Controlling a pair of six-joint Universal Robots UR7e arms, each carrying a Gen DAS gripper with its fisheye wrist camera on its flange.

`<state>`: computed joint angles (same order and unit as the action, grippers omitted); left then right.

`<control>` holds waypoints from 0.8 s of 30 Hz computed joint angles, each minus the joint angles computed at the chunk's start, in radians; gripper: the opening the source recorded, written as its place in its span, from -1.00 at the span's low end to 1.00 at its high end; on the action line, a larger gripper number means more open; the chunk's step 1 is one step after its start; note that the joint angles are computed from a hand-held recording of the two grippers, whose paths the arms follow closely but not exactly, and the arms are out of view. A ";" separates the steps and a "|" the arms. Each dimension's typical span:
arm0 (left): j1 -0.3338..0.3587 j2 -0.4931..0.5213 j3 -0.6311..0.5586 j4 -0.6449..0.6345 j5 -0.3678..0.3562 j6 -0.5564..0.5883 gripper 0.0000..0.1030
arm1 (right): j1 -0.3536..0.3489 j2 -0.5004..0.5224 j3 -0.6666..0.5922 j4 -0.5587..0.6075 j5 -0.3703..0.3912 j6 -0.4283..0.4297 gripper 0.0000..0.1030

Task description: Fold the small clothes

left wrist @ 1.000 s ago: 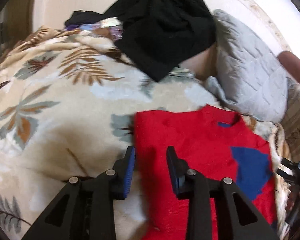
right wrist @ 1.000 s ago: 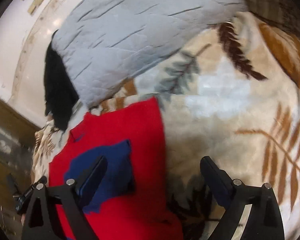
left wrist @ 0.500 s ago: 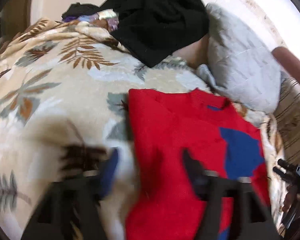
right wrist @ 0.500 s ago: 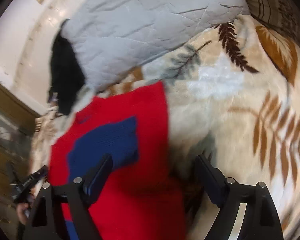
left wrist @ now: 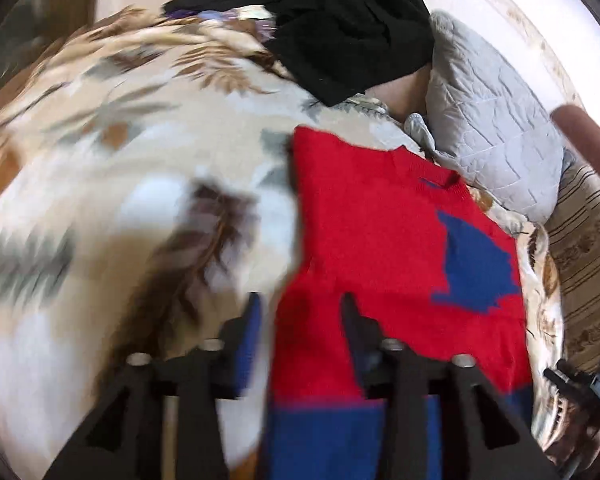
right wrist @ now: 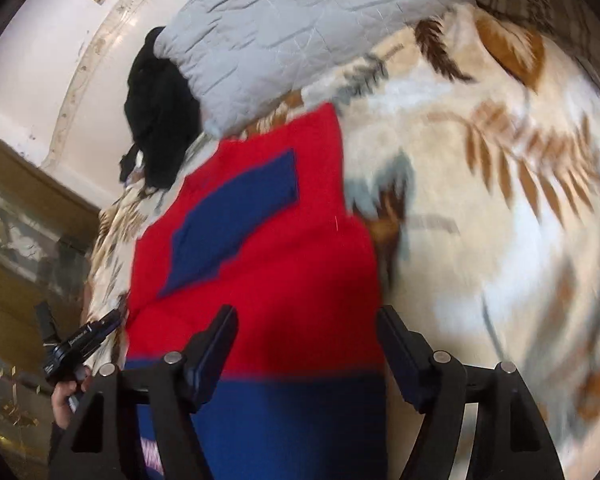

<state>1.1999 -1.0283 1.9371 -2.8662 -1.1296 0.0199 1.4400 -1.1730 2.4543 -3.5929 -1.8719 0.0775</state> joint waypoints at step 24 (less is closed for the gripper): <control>-0.030 -0.395 0.473 0.134 -0.094 -0.148 0.26 | -0.093 0.229 0.361 -0.502 0.154 0.014 -0.05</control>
